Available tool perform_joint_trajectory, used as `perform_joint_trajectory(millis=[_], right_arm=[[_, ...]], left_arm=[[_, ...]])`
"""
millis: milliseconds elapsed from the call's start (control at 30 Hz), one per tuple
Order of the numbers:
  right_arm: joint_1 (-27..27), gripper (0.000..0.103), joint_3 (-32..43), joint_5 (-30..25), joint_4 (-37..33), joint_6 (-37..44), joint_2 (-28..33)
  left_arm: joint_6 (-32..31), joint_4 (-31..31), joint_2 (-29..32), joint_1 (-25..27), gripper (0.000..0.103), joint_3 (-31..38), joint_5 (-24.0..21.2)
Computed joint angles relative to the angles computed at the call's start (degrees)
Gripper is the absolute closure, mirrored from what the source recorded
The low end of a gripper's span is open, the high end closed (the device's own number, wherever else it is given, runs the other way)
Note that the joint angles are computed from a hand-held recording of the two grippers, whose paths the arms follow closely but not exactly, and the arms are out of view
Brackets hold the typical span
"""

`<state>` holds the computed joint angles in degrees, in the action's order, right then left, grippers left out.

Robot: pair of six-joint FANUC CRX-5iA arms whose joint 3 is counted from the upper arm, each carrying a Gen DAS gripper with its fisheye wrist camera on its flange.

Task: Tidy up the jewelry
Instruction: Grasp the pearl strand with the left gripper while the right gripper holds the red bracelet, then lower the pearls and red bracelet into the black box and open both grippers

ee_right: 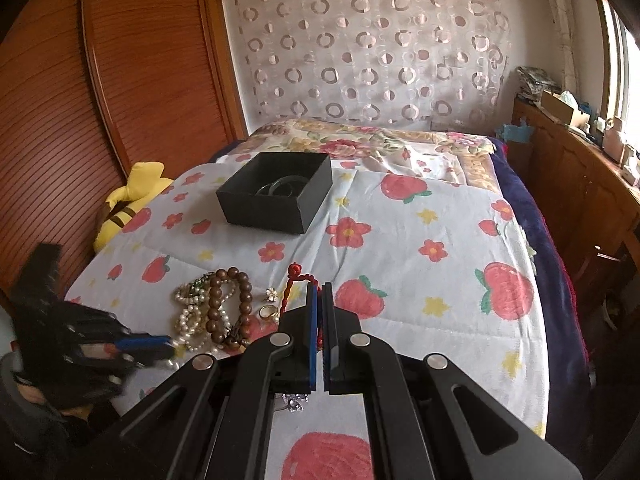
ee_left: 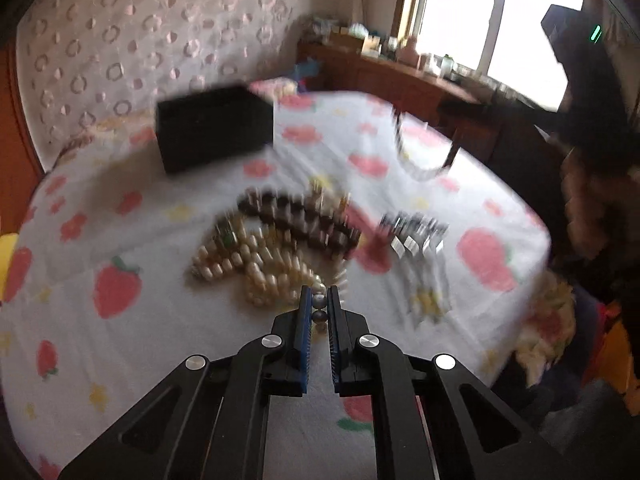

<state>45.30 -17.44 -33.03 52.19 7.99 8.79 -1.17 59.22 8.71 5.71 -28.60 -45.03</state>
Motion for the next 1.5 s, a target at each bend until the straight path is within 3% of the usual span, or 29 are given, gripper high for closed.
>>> perform_joint_trajectory(millis=[233, 767, 1100, 1500], right_arm=[[0.0, 0.1, 0.1, 0.7, 2.5, -1.3, -0.7], [-0.2, 0.1, 3.6, 0.7, 10.0, -1.8, -1.9], [-2.2, 0.1, 8.8, 1.5, 8.6, 3.1, 0.6], [-5.8, 0.1, 19.1, 4.5, 0.4, 14.1, 8.0]], left_arm=[[-3.3, 8.3, -5.1, 3.7, 0.096, 1.7, -8.5], [-3.5, 15.1, -6.8, 0.8, 0.096, 12.0, -3.9], [1.1, 12.5, -0.6, -3.1, 0.096, 21.0, 1.5], [12.0, 3.5, 13.6, -5.3, 0.096, 39.2, 3.8]])
